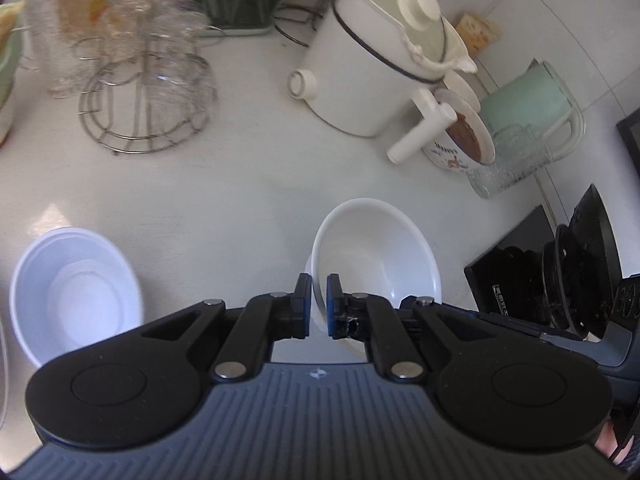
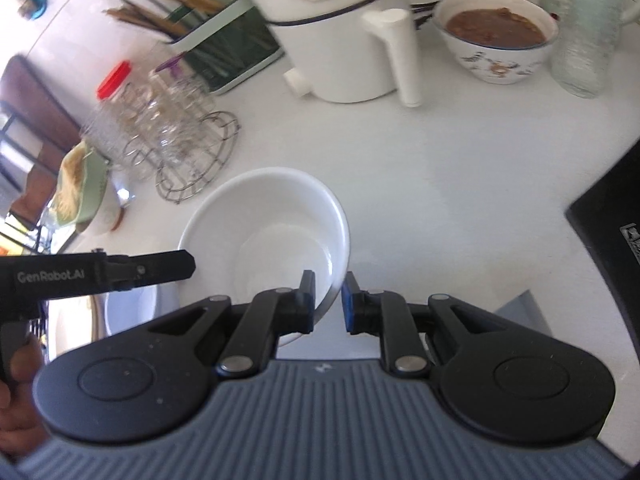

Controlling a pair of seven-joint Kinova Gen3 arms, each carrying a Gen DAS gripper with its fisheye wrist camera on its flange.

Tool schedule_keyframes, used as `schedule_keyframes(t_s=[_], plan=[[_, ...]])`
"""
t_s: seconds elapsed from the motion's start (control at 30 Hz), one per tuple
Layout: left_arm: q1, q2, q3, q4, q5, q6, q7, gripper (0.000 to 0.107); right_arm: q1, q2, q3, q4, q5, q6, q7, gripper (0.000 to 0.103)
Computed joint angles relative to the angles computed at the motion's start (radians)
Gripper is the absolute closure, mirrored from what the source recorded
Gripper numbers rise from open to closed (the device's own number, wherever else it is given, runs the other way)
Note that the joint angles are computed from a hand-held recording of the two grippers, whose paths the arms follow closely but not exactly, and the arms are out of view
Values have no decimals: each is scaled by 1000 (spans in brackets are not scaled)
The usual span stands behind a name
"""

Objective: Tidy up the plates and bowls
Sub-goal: 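Lift the ceramic bowl and carry it toward the nested plastic bowls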

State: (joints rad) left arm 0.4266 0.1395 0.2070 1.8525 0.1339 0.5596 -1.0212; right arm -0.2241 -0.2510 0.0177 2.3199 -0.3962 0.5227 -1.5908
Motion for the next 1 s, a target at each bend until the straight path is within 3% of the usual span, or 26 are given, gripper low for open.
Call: schedule_keyframes(t_s=[0.27, 0.8, 1.0], plan=[[-29, -128, -24, 106, -74, 0, 101, 99, -73, 29, -72, -43, 6, -23, -20, 85], [-206, -370, 19, 290, -145, 23, 315, 99, -189, 182, -139, -176, -88, -23, 138, 85], [-246, -399, -24, 341, -117, 24, 306, 99, -197, 272, -191, -240, -86, -8, 176, 85]])
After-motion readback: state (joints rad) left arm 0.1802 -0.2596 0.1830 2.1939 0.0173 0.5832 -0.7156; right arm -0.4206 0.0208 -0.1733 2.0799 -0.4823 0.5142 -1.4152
